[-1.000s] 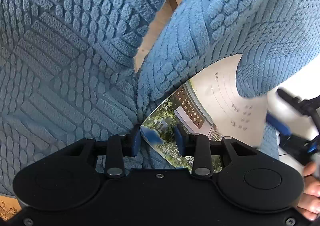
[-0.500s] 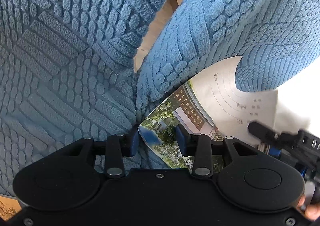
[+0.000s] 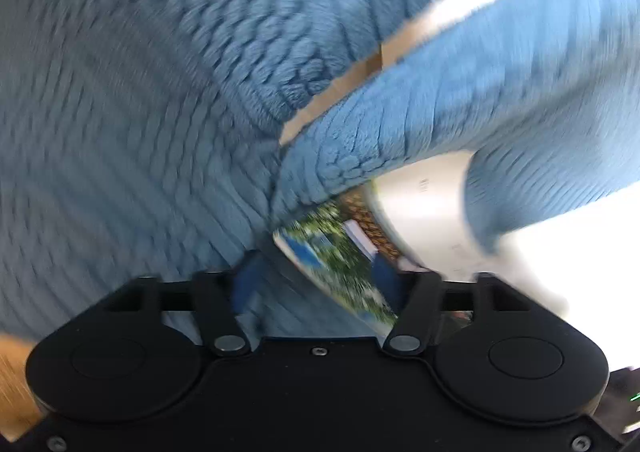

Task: Organize objects

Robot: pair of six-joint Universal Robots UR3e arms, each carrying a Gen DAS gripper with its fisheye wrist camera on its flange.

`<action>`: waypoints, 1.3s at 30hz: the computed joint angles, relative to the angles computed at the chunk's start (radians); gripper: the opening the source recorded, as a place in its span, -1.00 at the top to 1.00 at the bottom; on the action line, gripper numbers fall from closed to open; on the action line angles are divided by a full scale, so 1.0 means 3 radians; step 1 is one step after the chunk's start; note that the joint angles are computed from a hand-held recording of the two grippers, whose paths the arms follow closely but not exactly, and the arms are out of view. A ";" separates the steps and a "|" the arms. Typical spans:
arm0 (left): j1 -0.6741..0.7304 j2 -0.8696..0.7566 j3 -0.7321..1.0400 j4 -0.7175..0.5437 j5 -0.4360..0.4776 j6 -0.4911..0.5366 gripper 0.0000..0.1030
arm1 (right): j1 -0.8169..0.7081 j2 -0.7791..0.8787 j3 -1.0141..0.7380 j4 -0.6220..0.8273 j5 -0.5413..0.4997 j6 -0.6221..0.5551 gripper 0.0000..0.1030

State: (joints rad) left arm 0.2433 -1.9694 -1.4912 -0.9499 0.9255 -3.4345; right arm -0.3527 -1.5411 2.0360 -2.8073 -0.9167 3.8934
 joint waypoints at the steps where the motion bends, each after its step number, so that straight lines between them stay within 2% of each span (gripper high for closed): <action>1: 0.0095 0.0075 -0.0124 0.0009 -0.0167 -0.0072 -0.46 | -0.0004 0.0016 0.0052 -0.0164 0.0055 0.0073 0.78; 4: 0.0371 0.0308 -0.0481 -0.0079 -0.0551 -0.0098 -0.50 | -0.0093 0.0015 0.0200 -0.0497 0.0311 0.0279 0.78; 7: 0.0511 0.0416 -0.0722 -0.0133 -0.0795 -0.0089 -0.50 | -0.0216 -0.0196 0.0340 -0.0512 0.0536 0.0285 0.78; 9: 0.0565 0.0441 -0.0908 -0.0017 -0.0956 -0.0116 -0.45 | -0.0343 -0.0486 0.0430 -0.0257 0.0641 0.0103 0.78; 12: 0.0630 0.0434 -0.1047 0.0081 -0.1089 -0.0143 -0.31 | -0.0513 -0.0797 0.0579 0.0006 0.0824 0.0033 0.78; 13: 0.0647 0.0463 -0.1087 0.0072 -0.1123 -0.0082 -0.26 | -0.0593 -0.0989 0.0612 0.0284 0.0896 -0.0057 0.79; 14: 0.0533 0.0365 -0.1098 0.0325 -0.1127 -0.0225 -0.19 | -0.0656 -0.1118 0.0656 0.0445 0.0955 -0.0114 0.79; 15: 0.0544 0.0407 -0.1150 0.0299 -0.1186 -0.0143 -0.16 | -0.0722 -0.1265 0.0704 0.0629 0.1015 -0.0169 0.79; 17: 0.0537 0.0486 -0.1234 0.0187 -0.1281 0.0036 0.09 | -0.0849 -0.1499 0.0737 0.1049 0.1152 -0.0340 0.79; 18: 0.0475 0.0429 -0.1202 0.0248 -0.1283 -0.0001 0.15 | -0.0915 -0.1627 0.0758 0.1248 0.1216 -0.0438 0.79; 20: 0.0453 0.0476 -0.1232 0.0163 -0.1282 0.0069 0.41 | -0.1005 -0.1826 0.0709 0.1645 0.1262 -0.0622 0.79; 21: 0.0440 0.0487 -0.1241 0.0142 -0.1288 0.0094 0.45 | -0.1037 -0.1884 0.0695 0.1780 0.1270 -0.0688 0.79; 22: 0.0426 0.0498 -0.1246 0.0157 -0.1279 0.0078 0.56 | -0.1047 -0.1912 0.0694 0.1875 0.1248 -0.0738 0.79; 23: 0.0418 0.0524 -0.1271 0.0186 -0.1272 0.0069 0.63 | -0.0975 -0.1843 0.0692 0.1758 0.1171 -0.0651 0.79; 25: 0.0398 0.0575 -0.1284 0.0189 -0.1231 0.0070 0.75 | -0.0952 -0.1831 0.0663 0.1826 0.1101 -0.0644 0.78; 27: 0.0303 0.0549 -0.1272 0.0371 -0.1173 -0.0046 0.81 | -0.1063 -0.1989 0.0678 0.2180 0.1129 -0.0743 0.75; 28: 0.0312 0.0579 -0.1277 0.0348 -0.1166 0.0031 0.96 | -0.1085 -0.2024 0.0697 0.2258 0.1116 -0.0714 0.74; 29: 0.0208 0.0469 -0.1151 0.0477 -0.1073 -0.0147 0.97 | -0.1071 -0.1999 0.0729 0.2203 0.1104 -0.0622 0.74; 32: 0.0247 0.0666 -0.1212 0.0397 -0.1049 -0.0006 0.98 | -0.1075 -0.2120 0.0701 0.2491 0.0905 -0.0598 0.73; 36: 0.0144 0.1004 -0.1208 0.0250 -0.0786 0.0104 0.98 | -0.1368 -0.2553 0.0758 0.3167 0.0939 -0.0701 0.74; 39: 0.0125 0.1374 -0.1321 0.0132 -0.0669 0.0143 0.98 | -0.1439 -0.2763 0.0665 0.3451 0.0855 -0.0751 0.75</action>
